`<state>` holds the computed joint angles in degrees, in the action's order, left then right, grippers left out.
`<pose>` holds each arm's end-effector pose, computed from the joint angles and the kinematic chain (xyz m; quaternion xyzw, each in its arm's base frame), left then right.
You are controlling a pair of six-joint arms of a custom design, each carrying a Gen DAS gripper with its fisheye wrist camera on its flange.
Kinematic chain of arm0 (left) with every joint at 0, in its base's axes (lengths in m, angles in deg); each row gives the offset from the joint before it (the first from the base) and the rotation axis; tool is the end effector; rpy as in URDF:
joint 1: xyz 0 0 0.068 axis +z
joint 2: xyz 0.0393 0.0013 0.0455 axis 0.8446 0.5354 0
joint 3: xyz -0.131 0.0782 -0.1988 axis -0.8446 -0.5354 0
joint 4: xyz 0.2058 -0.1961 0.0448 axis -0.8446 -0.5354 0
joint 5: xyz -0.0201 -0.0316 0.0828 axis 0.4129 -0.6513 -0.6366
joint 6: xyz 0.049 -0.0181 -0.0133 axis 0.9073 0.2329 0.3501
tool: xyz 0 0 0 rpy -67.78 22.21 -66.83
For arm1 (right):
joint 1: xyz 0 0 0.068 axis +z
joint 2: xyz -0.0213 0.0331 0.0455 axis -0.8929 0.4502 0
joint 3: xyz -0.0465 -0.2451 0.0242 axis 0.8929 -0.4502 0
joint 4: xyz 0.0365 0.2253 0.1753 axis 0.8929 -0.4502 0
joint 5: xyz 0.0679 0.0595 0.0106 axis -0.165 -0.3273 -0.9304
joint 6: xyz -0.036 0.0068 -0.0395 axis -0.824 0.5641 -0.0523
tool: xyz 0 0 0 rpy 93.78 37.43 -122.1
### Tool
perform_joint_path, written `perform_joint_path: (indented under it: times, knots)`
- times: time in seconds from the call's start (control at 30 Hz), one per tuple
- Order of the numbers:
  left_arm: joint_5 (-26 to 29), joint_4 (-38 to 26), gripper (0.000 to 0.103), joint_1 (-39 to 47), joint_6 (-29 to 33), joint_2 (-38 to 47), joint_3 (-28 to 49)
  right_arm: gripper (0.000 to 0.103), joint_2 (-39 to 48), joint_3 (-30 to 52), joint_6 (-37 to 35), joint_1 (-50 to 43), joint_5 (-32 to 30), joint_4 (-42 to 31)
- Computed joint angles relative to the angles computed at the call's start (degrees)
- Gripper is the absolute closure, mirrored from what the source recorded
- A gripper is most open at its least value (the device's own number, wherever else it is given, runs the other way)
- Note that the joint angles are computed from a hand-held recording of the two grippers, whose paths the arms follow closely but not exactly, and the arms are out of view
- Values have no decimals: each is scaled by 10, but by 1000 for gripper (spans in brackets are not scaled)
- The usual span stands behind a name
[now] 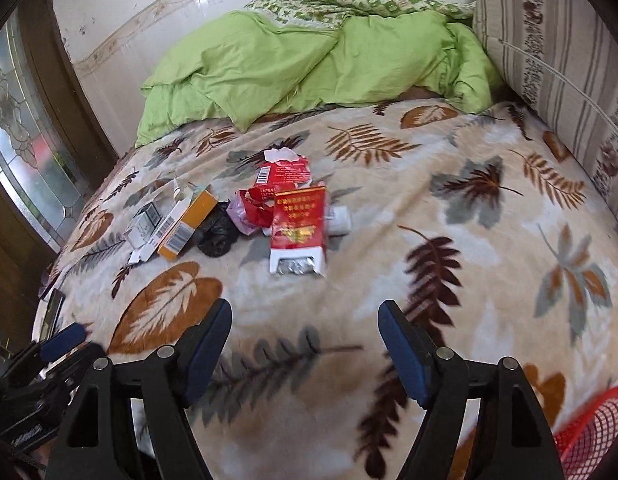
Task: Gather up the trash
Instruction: 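Move both tools back over the bed toward the boxes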
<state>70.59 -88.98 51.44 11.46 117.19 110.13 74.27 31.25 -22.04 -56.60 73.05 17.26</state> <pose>0.2590 -0.0328 0.2580 0.0140 0.9240 -0.1060 0.3671 0.3282 0.0438 0.2505 -0.0073 0.9289 0.1203 0.3501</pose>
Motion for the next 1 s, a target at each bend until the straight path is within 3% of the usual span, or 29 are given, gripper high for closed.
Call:
perform_joint_path:
  times: [0.37, 0.47, 0.5, 0.57, 0.73, 1.0]
  knots:
    - [18, 19, 41, 128, 22, 63, 30, 21, 262, 192, 47, 63, 151, 22]
    - [7, 29, 37, 146, 26, 96, 53, 22, 276, 192, 40, 65, 168, 42]
    - [4, 32, 36, 150, 27, 116, 68, 29, 270, 178, 35, 64, 170, 61]
    - [-5, 34, 35, 151, 27, 152, 99, 46, 262, 161, 28, 61, 161, 73]
    - [-26, 29, 34, 141, 18, 275, 210, 46, 202, 91, 32, 46, 127, 126]
    - [-100, -5, 34, 124, -6, 484, 418, 46, 179, 71, 37, 22, 54, 149]
